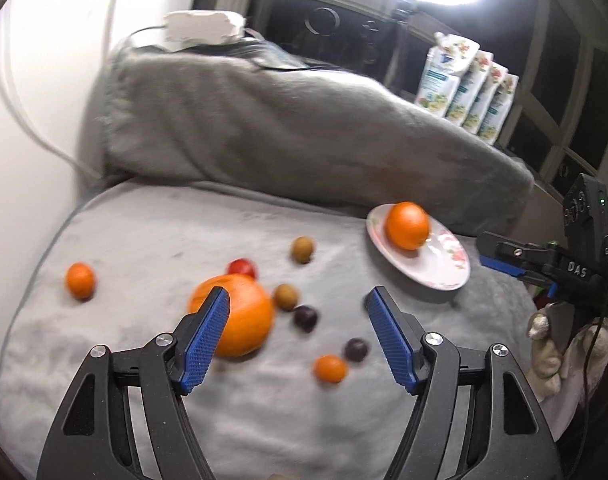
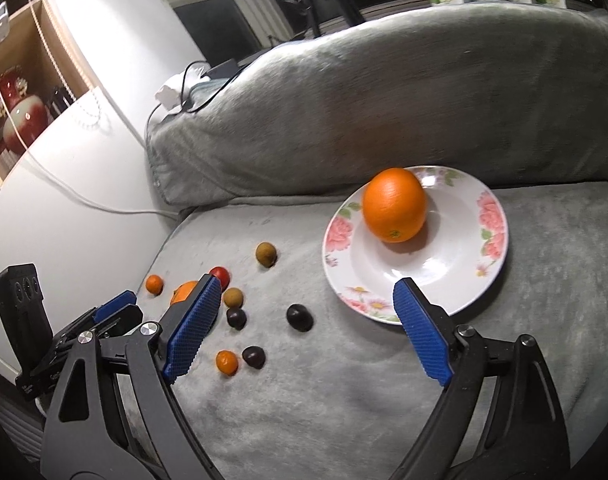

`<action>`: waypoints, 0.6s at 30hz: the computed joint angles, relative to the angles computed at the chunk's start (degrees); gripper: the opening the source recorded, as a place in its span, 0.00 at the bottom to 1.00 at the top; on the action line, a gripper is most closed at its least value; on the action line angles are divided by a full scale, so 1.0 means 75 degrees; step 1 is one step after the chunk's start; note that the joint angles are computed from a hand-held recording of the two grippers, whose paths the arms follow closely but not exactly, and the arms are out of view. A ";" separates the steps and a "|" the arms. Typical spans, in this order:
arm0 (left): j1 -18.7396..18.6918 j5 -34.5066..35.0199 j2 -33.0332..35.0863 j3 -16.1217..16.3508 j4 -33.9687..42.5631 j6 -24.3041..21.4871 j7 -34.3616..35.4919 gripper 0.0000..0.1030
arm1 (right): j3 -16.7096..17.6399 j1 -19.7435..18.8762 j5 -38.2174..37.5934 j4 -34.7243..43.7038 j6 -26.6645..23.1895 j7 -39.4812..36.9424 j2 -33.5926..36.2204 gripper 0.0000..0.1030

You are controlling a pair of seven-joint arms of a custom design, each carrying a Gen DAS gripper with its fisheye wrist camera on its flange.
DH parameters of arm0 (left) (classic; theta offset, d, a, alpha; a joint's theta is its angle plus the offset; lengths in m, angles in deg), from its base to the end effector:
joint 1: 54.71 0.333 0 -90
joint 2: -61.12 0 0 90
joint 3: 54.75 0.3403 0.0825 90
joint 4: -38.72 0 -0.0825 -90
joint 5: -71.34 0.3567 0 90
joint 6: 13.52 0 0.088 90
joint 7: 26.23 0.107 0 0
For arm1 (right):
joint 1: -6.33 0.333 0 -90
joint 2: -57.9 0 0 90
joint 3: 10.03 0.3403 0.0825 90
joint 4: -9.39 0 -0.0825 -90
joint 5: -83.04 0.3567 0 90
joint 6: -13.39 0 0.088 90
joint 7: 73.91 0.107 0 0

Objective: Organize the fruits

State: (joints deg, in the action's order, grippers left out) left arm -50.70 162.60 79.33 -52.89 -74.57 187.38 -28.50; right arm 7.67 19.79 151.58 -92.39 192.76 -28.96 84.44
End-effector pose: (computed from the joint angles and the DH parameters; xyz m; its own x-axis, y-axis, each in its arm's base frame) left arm 0.5655 -0.0645 0.4074 -0.1588 -0.9575 0.2410 -0.6688 -0.0752 -0.7397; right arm 0.6196 0.2444 0.4030 0.2198 -0.8688 -0.4437 -0.7310 0.1545 -0.6647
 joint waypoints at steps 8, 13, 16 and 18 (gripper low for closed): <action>0.0167 0.0310 0.0081 0.0322 -0.0238 0.0003 -0.0544 0.70 | -0.0441 0.0490 -0.1110 0.0257 -0.0384 0.0873 0.0214 0.88; 0.0139 0.0377 0.0238 0.0508 -0.0237 0.0097 -0.0725 0.70 | -0.0638 0.0720 -0.1958 0.0572 -0.0837 0.1420 0.0424 0.88; 0.0204 0.0312 0.0351 0.0508 -0.0209 0.0208 -0.0753 0.70 | -0.0675 0.0796 -0.2387 0.0830 -0.1183 0.1619 0.0572 0.88; 0.0238 0.0285 0.0429 0.0498 -0.0168 0.0281 -0.0776 0.70 | -0.0719 0.0869 -0.2654 0.1038 -0.1434 0.1773 0.0693 0.88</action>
State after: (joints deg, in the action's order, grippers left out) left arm -48.91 164.74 82.55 -49.16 -75.83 189.49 -34.32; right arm 2.28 26.31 131.68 -84.60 182.01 -15.67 89.63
